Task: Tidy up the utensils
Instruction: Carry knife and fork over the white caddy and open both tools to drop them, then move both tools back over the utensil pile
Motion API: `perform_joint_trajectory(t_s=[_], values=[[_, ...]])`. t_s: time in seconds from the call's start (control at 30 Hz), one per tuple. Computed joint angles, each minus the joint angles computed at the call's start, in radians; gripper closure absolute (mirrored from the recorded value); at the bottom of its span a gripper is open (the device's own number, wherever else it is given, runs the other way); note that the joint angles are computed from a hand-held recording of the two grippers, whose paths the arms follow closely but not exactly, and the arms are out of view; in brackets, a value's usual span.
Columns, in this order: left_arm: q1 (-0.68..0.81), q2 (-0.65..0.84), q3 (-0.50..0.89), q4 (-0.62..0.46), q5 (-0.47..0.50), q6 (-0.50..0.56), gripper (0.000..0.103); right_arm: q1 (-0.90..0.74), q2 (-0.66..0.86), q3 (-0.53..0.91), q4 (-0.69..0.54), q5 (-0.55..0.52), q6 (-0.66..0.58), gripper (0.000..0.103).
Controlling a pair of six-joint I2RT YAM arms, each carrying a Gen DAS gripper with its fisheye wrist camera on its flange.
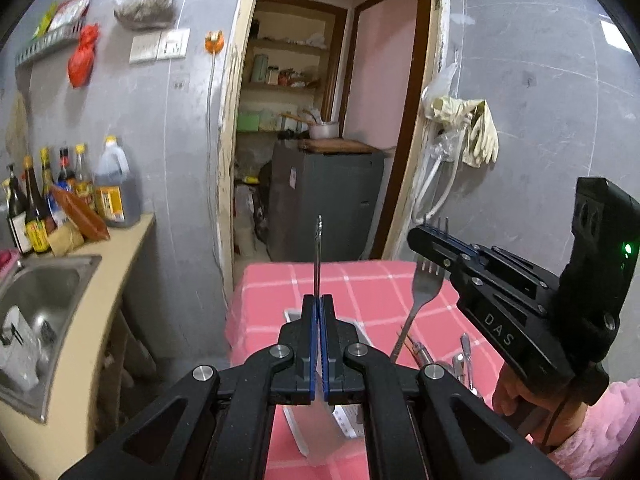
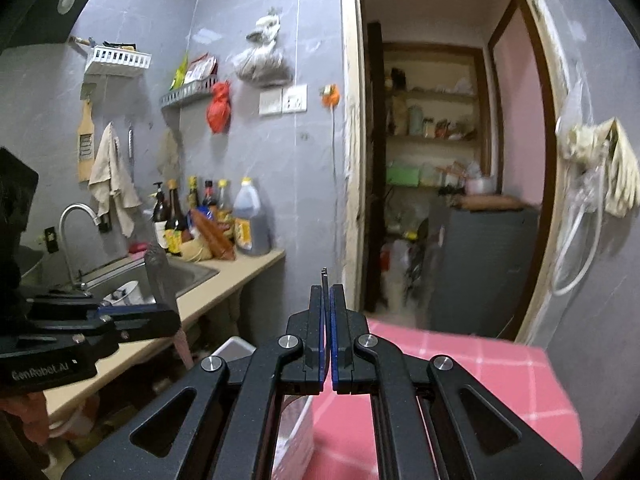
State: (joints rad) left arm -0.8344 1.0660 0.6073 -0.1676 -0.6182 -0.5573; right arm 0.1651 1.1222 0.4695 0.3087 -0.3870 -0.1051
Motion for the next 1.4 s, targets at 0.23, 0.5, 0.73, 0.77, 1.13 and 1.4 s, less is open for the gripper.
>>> perform_joint_trajectory(t_s=[0.23,0.5,0.73,0.77,1.13,1.4], values=[[0.01,-0.005,-0.038,0.018,0.068,-0.056,0.101,-0.087,0.104,0.011,-0.018,-0.162,0.035,0.098],[0.033,-0.047,-0.09,0.065,0.14,-0.13,0.098,-0.161,0.183,0.004,0.001,-0.293,0.071,0.088],[-0.021,-0.063,-0.102,0.095,0.066,-0.17,0.066,-0.264,0.093,-0.029,-0.003,-0.323,0.101,0.065],[-0.036,-0.059,-0.1,0.099,0.043,-0.175,0.061,-0.298,0.072,-0.048,0.009,-0.326,0.102,0.061],[-0.23,0.15,0.03,0.144,-0.279,-0.212,0.001,-0.678,-0.135,-0.071,-0.137,-0.434,-0.036,0.004],[-0.346,0.391,0.182,0.167,-0.432,-0.146,0.001,-0.949,-0.124,-0.044,-0.245,-0.549,-0.226,0.001]])
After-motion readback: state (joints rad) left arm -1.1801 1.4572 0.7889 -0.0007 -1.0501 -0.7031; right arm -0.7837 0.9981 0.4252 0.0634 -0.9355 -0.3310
